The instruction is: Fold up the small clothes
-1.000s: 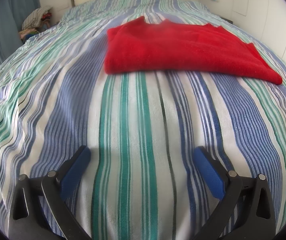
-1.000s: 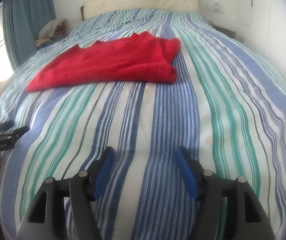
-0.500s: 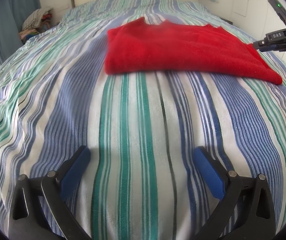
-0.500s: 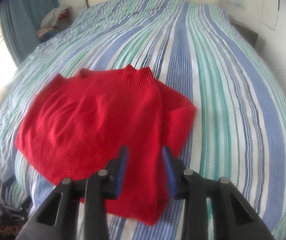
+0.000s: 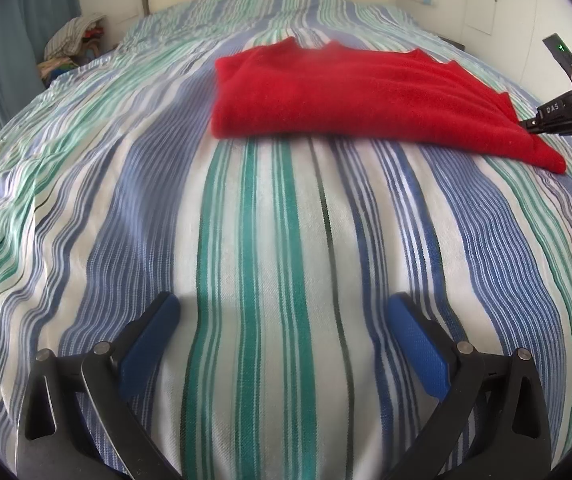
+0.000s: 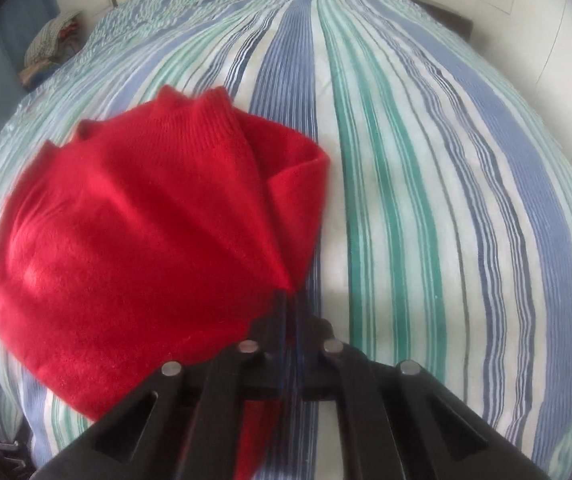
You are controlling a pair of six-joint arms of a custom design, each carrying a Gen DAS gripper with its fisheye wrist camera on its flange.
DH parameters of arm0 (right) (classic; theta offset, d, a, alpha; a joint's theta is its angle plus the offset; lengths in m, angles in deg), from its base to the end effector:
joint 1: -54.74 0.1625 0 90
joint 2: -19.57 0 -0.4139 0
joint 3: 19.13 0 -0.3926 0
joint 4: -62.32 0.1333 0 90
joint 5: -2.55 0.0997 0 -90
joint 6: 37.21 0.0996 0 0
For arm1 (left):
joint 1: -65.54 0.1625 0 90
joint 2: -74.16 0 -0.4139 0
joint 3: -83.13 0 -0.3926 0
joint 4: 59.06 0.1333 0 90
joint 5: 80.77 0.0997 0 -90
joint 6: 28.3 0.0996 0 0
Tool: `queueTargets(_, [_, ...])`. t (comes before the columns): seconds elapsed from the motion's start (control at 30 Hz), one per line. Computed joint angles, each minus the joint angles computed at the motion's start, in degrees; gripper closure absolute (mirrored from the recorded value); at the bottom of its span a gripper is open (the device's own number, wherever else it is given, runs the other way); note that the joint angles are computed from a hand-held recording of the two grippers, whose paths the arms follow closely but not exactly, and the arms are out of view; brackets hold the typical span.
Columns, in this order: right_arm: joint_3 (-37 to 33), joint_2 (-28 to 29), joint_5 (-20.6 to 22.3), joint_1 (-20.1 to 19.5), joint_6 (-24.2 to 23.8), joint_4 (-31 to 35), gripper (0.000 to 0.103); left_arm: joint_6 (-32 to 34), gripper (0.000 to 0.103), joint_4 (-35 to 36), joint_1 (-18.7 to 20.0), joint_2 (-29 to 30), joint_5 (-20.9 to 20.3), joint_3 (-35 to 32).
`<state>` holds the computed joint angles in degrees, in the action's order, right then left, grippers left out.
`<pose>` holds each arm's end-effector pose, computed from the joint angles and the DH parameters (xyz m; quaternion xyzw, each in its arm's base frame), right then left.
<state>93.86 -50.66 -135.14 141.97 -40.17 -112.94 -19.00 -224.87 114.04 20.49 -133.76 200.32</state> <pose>0.0331 -0.5493 0.3034 -0.1451 -0.8527 0.3123 0.3929 -0.2095 -0.5285 0.0880 0.3737 0.8663 -0.1850 0.2750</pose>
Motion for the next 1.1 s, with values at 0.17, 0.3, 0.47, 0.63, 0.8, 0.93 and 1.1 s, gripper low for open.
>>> queueTargets(0.17, [0.26,-1.38,4.11,-0.21,1.31,0.62,0.084,0.12,0.001,-0.06,0.05,-0.09,-0.05,0.03])
queueTargets(0.3, [4.57,-4.00,8.15,2.03,-1.41,-7.13,0.079,0.14,0.001,-0.04,0.04,-0.07,-0.01,-0.01])
queueTargets(0.47, [7.90,-3.44,9.99,2.62,-4.37,-1.27,0.079,0.10,0.001,-0.06,0.03,-0.07,0.04,0.04])
queueTargets(0.63, [11.40,-6.90,12.01,0.86,-0.58,-2.63,0.075,0.40,0.001,-0.80,0.07,-0.14,0.10,0.32])
queueTargets(0.8, [9.64,-9.19,13.93,1.26,0.33,-6.17,0.034,-3.24,0.001,7.97,-0.13,-1.45,-0.21,-2.05])
queueTargets(0.93, [6.62,-9.96,22.81,-4.45,7.24,-3.28,0.033,-9.34,0.002,22.29,0.99,-5.25,-5.67,-7.53])
queueTargets(1.1, [6.95,-6.55,27.79,-8.09,11.61,-7.20,0.030,-5.75,0.002,17.38,1.54,-8.88,-1.94,-5.79])
